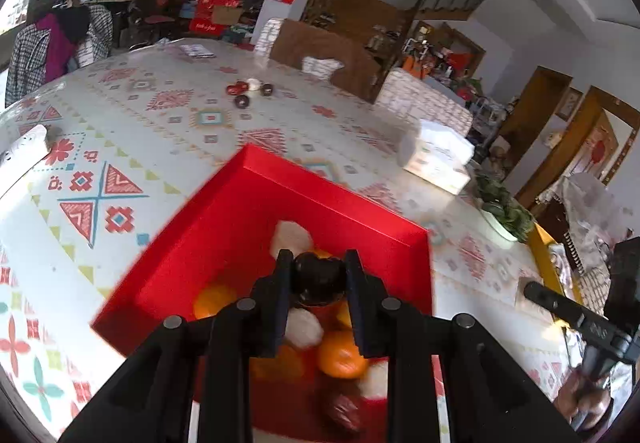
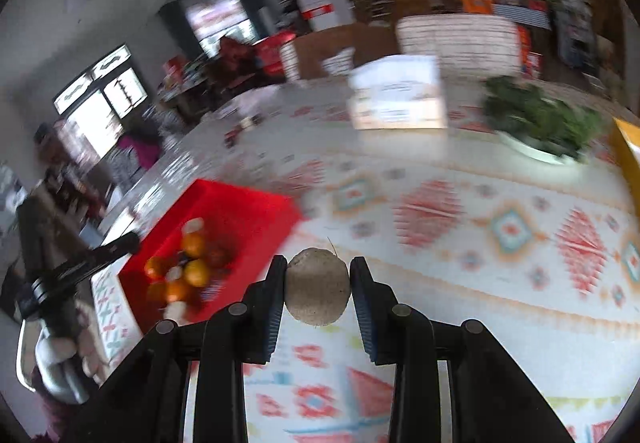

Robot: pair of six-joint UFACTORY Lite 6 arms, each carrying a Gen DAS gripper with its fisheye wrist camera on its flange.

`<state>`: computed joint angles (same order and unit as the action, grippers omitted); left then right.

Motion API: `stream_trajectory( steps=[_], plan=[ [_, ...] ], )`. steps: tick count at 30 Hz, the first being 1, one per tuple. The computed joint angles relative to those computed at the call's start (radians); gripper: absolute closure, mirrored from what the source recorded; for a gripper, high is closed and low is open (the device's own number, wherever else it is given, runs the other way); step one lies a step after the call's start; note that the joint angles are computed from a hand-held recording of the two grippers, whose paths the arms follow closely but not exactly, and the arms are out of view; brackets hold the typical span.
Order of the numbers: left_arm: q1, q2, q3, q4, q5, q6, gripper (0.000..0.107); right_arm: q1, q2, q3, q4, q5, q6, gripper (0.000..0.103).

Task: Organize fruits
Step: 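Release the plum and biscuit into the red tray with both tools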

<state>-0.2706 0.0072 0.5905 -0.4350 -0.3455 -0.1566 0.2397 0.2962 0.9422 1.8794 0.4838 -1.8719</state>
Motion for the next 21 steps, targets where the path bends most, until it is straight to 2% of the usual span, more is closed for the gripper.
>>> stream_trajectory(
  steps=[4, 8, 12, 15, 18, 21],
  plan=[
    [0.104, 0.092, 0.051, 0.213, 0.021, -0.165, 0.082, 0.151, 0.118, 0.148, -0.041, -0.069, 0.104, 0.068],
    [0.149, 0.169, 0.088, 0.364, 0.013, -0.293, 0.082, 0.266, 0.293, 0.367, -0.226, -0.135, 0.328, 0.068],
    [0.166, 0.169, 0.066, 0.448, -0.023, -0.364, 0.079, 0.336, 0.477, 0.603, -0.503, -0.181, 0.635, 0.067],
    [0.17, 0.134, 0.032, 0.457, -0.044, -0.379, 0.056, 0.359, 0.56, 0.727, -0.695, -0.206, 0.84, 0.067],
    [0.167, 0.066, -0.024, 0.427, -0.064, -0.351, 0.054, 0.373, 0.617, 0.823, -0.851, -0.219, 1.007, 0.061],
    [0.145, -0.009, -0.077, 0.347, -0.067, -0.293, 0.05, 0.362, 0.582, 0.785, -0.74, -0.238, 0.894, 0.047]
  ],
)
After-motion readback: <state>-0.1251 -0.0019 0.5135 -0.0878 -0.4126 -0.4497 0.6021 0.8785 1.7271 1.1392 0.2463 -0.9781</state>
